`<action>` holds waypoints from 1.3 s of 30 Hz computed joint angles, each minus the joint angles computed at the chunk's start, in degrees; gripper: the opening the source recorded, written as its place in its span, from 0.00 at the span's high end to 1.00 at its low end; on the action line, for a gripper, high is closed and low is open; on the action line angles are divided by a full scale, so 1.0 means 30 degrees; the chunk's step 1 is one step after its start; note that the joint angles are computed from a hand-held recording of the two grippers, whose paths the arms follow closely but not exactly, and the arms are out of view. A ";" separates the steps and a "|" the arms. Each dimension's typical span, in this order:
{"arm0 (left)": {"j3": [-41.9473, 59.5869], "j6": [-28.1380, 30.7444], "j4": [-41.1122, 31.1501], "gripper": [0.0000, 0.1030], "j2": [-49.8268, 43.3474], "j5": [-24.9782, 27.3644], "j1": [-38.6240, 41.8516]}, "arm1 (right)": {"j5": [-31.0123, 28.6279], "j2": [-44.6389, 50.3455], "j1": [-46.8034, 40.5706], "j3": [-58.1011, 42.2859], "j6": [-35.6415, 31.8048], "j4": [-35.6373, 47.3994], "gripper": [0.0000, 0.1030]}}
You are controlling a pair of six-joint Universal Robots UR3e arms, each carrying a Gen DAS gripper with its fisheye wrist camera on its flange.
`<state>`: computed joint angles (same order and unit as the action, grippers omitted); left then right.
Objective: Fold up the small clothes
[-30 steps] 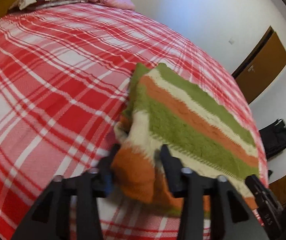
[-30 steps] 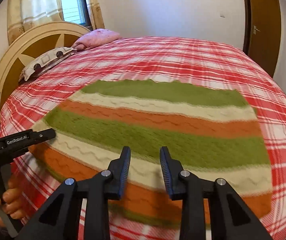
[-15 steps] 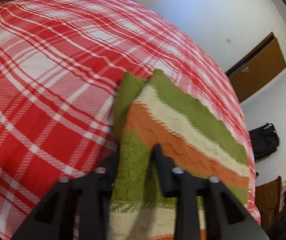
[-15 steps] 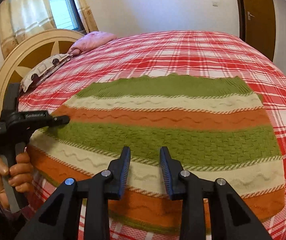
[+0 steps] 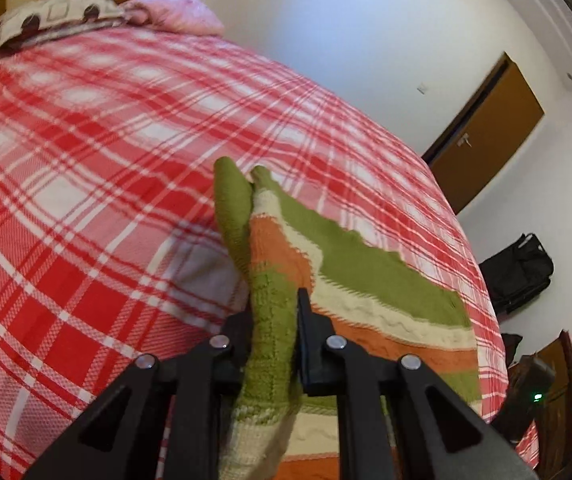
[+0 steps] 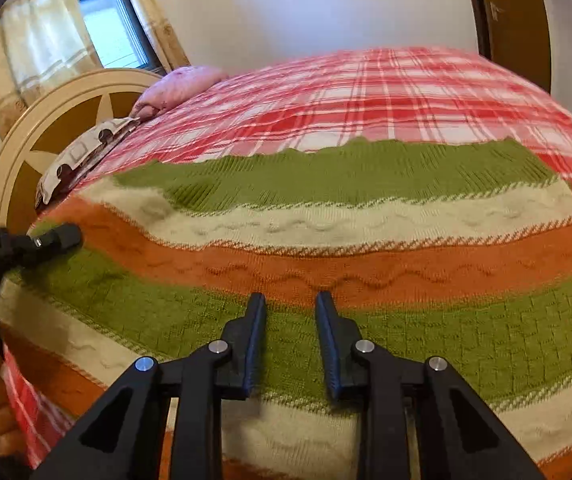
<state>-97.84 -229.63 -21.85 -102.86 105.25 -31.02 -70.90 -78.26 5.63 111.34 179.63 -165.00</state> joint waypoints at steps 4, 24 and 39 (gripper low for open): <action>0.2416 0.0509 -0.1523 0.86 -0.0999 0.1148 -0.1134 | 0.0525 -0.0253 -0.0348 0.0085 -0.0161 0.0380 0.73; 2.2352 0.4072 -1.1059 0.89 -1.3835 0.1920 -0.5158 | 1.3650 -0.3678 -1.0854 0.3587 -0.2336 0.8221 0.73; 0.7543 0.3873 -0.4485 0.41 -0.3867 0.4213 -0.5533 | 1.3554 -0.1202 -0.8104 0.0939 -0.0488 0.7263 0.43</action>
<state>-75.21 -218.02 -35.30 -114.46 117.89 -47.61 -30.24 -81.86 -18.69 114.15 178.17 -143.21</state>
